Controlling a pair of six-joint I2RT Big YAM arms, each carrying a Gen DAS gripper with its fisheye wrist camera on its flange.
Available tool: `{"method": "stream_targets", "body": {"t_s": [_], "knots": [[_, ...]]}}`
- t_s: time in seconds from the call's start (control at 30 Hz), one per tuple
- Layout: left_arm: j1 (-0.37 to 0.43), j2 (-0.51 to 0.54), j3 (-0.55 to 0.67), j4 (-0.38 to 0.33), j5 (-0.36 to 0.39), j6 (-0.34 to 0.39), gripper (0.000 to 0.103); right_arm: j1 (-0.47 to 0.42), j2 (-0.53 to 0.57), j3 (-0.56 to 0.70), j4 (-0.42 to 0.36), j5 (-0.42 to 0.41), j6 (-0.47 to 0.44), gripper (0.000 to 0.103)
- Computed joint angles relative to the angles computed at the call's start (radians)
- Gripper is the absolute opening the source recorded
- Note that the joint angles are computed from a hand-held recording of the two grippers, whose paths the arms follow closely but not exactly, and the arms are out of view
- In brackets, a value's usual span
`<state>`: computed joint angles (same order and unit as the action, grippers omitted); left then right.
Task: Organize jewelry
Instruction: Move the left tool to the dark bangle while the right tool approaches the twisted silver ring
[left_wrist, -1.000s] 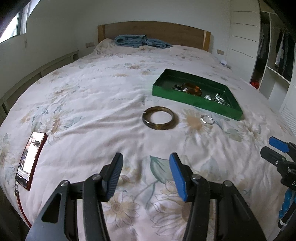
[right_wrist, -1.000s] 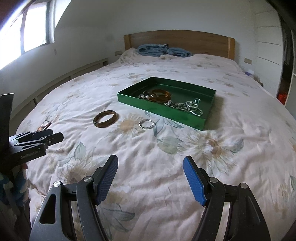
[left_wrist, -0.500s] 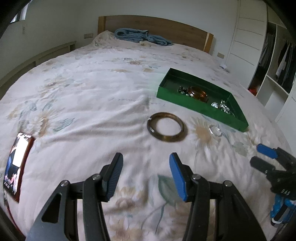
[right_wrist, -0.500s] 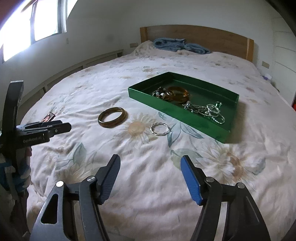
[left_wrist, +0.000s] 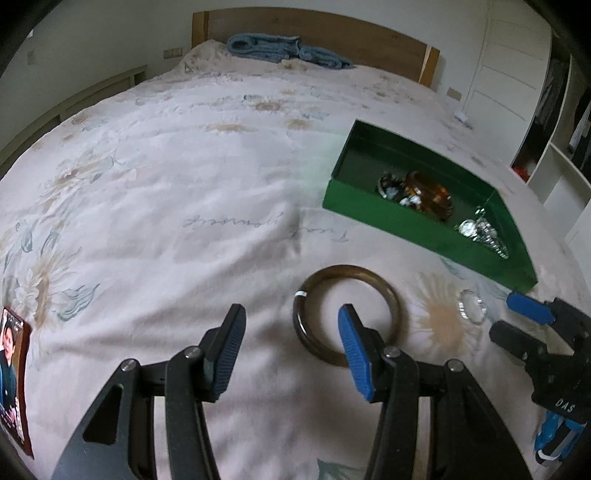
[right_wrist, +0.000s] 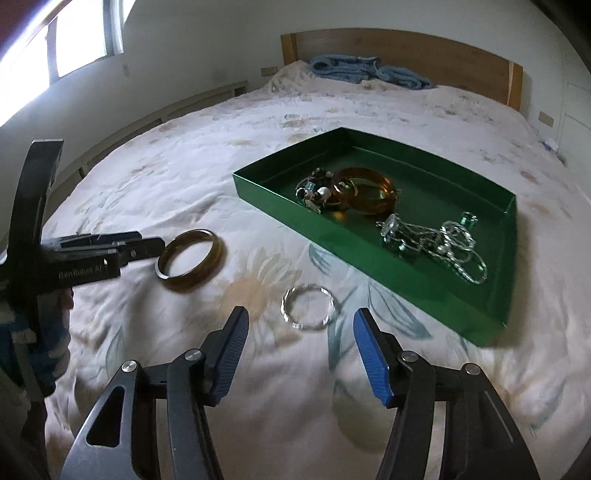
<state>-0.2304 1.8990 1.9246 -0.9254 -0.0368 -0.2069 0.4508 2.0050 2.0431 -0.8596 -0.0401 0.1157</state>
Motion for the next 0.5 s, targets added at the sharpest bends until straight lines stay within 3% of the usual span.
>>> {"method": "stream_targets", "body": {"t_s": [0.2,0.5], "knots": [[-0.002,0.04,0.019,-0.029,0.015,0.013,0.05,0.001,0.093,0.123,-0.089,0.01,-0.003,0.059],[0.01,0.062,0.035,-0.034,0.063,-0.005,0.049,-0.01,0.138,0.171,-0.118,-0.024,0.022,0.058]]}}
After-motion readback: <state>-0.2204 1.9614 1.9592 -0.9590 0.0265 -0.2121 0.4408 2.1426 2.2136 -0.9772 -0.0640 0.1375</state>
